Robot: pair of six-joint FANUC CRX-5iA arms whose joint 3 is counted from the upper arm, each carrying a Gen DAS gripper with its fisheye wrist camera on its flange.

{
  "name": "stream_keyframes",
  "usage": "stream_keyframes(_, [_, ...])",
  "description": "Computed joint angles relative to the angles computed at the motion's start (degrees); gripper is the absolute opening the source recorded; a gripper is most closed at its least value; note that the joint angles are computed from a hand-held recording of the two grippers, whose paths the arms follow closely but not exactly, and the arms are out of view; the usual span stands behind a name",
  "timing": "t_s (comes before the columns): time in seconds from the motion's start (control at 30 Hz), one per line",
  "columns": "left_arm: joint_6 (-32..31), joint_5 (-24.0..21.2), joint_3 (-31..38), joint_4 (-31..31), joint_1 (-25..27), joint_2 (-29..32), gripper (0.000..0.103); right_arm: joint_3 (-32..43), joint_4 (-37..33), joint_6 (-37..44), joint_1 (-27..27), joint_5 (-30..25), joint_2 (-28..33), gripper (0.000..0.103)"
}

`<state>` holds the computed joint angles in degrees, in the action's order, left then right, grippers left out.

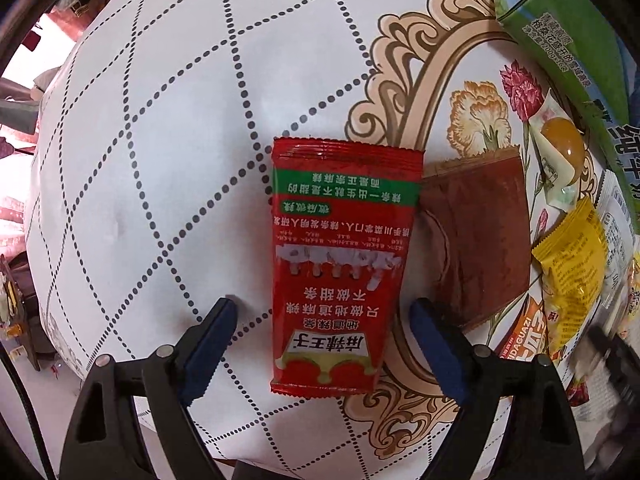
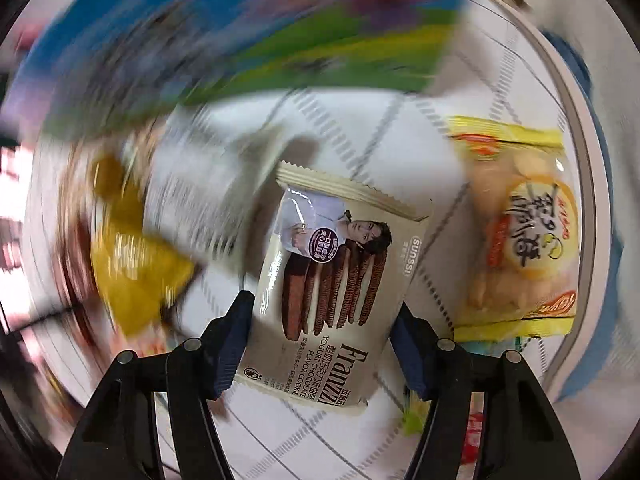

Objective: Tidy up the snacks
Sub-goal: 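Grasp the red sachet with left gripper while right grasps the Franzzi cookie pack, then carry both packets into the box and release them beside the others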

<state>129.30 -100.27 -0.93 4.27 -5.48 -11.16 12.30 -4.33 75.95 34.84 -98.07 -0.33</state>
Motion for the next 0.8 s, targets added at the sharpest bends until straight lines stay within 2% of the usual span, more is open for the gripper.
stream_keyframes(0.1, [-0.8,0.6,-0.1,-0.5,0.4,0.0,0.085,-0.2,-0.9,0.3,0.5,-1.3,-0.4,0.069])
stream_keyframes(0.17, [-1.7,0.7,0.4,-1.4,0.9,-0.2,0.063,-0.1,-3.0,-1.9,-0.8,-1.3,-0.6,0.071])
stream_keyframes(0.23, [-2.9,0.4,0.7,-1.2,1.1,-0.4,0.05,-0.4,-4.2,-3.7,-2.0,-0.5,-0.8,0.071])
stream_keyframes(0.37, [-3.1,-1.0,-0.8,-0.7,0.1,-2.6,0.05,-2.2,-5.7,-3.4,-4.0,-0.4,-1.5,0.064])
stream_keyframes(0.63, [-2.1,0.2,-6.3,0.8,-1.8,-5.4,0.055,-6.5,-5.7,-2.6,-1.0,-1.4,-5.3,0.064])
stream_keyframes(0.7, [-0.9,-0.1,-5.7,0.2,-2.3,-5.0,0.053,-7.2,-5.8,-3.2,-1.2,-0.5,-5.3,0.064])
stream_keyframes(0.8, [0.0,-0.9,-3.8,-1.2,-4.2,-4.8,0.045,-8.9,-4.7,-4.7,-0.5,1.2,-6.6,0.062])
